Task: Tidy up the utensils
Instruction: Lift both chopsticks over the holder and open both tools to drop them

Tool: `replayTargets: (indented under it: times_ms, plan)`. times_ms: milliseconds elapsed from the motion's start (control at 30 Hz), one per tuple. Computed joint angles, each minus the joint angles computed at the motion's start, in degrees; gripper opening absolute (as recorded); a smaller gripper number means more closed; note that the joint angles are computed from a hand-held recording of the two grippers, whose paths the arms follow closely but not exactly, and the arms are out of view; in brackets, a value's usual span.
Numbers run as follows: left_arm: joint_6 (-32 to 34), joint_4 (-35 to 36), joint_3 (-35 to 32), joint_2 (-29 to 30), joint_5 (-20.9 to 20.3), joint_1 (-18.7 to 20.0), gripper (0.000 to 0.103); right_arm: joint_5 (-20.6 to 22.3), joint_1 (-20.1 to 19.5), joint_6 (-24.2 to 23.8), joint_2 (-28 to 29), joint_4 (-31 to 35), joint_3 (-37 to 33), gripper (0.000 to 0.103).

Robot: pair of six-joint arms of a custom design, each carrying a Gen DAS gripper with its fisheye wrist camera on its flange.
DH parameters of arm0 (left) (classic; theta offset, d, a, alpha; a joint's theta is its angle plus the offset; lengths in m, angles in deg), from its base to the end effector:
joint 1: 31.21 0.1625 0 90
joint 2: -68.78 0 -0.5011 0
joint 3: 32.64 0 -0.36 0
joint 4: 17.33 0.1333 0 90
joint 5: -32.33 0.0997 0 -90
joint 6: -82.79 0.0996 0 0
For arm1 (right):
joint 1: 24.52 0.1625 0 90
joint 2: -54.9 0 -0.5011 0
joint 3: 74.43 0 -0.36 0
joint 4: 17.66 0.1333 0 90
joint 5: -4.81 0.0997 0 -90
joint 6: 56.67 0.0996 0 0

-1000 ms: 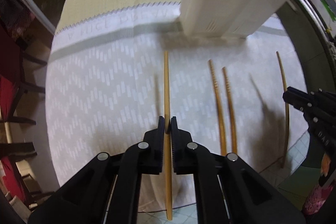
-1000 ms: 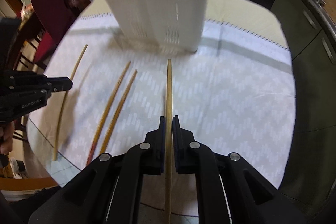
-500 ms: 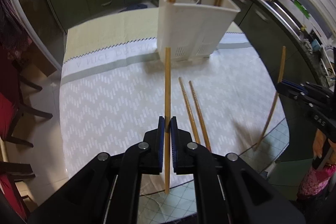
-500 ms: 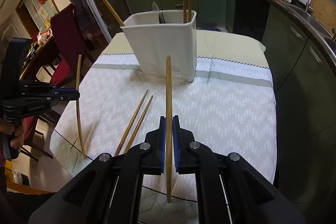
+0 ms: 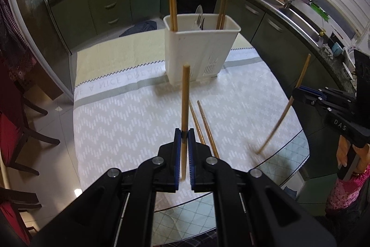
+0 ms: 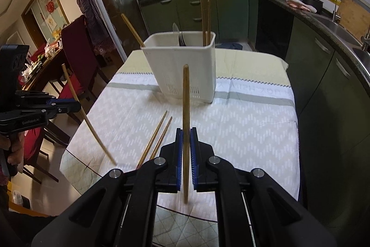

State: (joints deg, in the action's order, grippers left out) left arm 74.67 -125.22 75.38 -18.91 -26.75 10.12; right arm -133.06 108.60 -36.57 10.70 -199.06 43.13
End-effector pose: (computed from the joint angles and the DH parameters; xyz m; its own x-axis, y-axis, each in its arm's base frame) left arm -0.2189 -0.4382 0.4485 -0.6506 0.5589 -0.5142 0.6650 0.7462 -0.0304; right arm 0.4383 -0.3811 0.1343 -0.8306 -0.0347 0.5558 -0.3881 0.7517 -0.5332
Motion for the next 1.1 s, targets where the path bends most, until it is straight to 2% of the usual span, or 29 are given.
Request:
replayTargets:
  times_ms: [300,433,700,1100]
  plan:
    - [1.67,-1.66,-3.64,1.09,-0.80,-2.96,0.006,-1.56,1.18,-0.77,-1.18,-0.45,-0.78,0.007]
    - [2.07,-2.32,-7.58,3.26,-2.30,-4.21,0.006,-1.83,1.28,-0.58,-1.56,0.06,-0.87,0.007]
    - [3.86,-5.17,-15.28,8.70,0.53,-6.56,0.006,-1.94,1.45,0.09,-2.48,0.87,0.01,0.007]
    - [7.20,-11.47,-21.26,15.73,3.54,-5.97,0.006,-0.79,0.50,-0.17,-3.00,-0.45,1.84,0.007]
